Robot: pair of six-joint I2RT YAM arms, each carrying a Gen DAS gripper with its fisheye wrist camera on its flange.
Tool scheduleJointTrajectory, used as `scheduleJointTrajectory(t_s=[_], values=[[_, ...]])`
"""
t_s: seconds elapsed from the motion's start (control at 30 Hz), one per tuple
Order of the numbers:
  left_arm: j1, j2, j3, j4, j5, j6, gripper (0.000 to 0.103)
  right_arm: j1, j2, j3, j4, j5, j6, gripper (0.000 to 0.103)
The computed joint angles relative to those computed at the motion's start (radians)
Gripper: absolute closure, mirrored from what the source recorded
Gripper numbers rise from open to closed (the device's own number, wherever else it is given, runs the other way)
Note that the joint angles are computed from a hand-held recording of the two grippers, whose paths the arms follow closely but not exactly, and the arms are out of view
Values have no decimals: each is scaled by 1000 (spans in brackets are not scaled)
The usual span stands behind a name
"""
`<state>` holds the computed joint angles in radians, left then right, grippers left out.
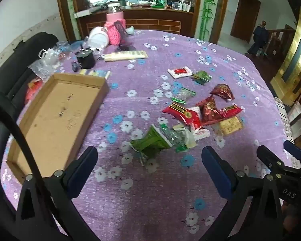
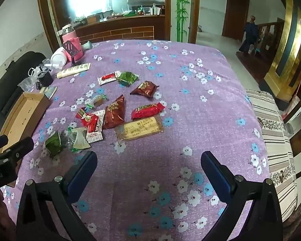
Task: Organize snacks
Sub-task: 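Move both tools toward the snack packets on the cloth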
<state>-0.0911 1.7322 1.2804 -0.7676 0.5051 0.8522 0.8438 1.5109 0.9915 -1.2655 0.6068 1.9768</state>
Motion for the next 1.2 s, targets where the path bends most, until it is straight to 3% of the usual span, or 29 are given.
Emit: scheduleJointTrajectory(t_s=[0.13, 0.23, 0.37, 0.47, 0.57, 0.8, 1.2], values=[[-1, 68, 72, -138, 34, 49, 0, 14, -42, -39, 27, 8, 6, 0], [0, 103, 90, -177, 23, 56, 0, 19, -69, -63, 41, 18, -2, 0], [56, 131, 93, -157, 53, 76, 0, 33, -115, -100, 55, 34, 0, 0], [100, 202, 168, -200, 99, 58, 0, 37, -146, -129, 77, 49, -8, 0], [91, 209, 173, -157, 55, 21, 1, 29, -171, -160, 108, 49, -38, 1], [27, 238, 158, -113, 4, 120, 5, -10, -222, -228, 197, 49, -111, 1], [-55, 394, 325, -214, -15, 311, 16, -157, -179, -244, 371, -20, -306, 28]])
